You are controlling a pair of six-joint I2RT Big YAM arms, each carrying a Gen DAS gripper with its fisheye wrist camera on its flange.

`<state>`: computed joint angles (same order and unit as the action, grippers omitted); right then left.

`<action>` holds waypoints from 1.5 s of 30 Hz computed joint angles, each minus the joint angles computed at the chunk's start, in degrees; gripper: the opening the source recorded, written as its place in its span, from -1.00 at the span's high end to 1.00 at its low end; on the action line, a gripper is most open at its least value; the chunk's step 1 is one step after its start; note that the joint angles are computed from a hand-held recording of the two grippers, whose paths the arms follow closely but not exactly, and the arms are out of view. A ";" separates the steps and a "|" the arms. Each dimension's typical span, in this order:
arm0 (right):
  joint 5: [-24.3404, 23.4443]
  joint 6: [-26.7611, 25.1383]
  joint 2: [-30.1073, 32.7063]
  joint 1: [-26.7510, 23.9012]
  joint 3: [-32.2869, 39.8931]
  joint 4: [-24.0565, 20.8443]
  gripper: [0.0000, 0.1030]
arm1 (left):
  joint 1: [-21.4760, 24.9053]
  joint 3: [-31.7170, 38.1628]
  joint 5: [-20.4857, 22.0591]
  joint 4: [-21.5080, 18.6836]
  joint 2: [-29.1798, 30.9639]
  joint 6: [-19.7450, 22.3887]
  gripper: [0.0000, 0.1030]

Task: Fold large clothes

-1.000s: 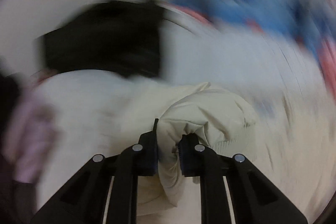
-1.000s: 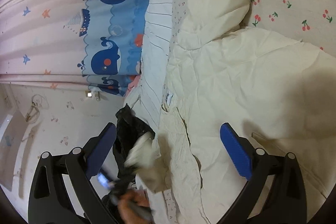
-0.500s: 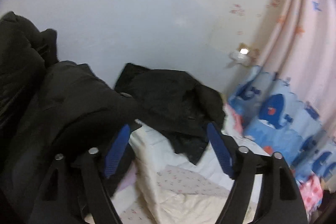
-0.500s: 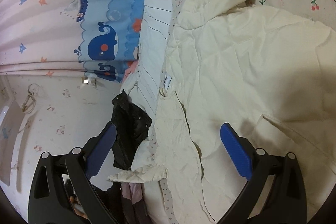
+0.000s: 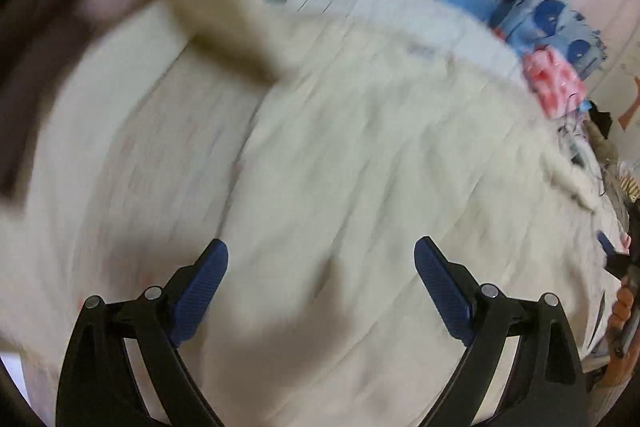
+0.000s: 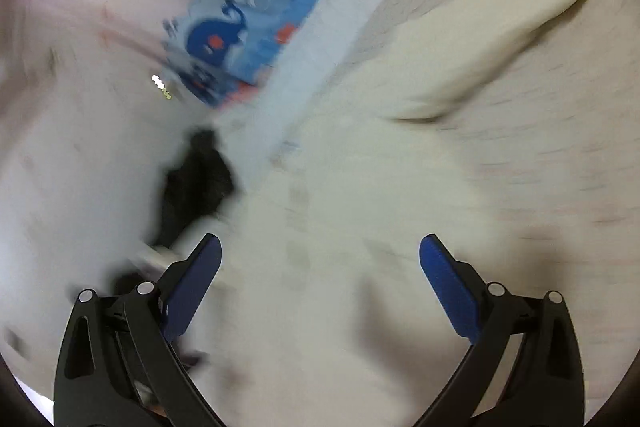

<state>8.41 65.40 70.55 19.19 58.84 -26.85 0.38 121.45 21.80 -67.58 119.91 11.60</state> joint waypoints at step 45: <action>-6.42 -14.09 6.10 10.23 10.45 -12.02 -0.49 | -2.49 -15.31 0.30 14.89 -15.35 2.07 -0.60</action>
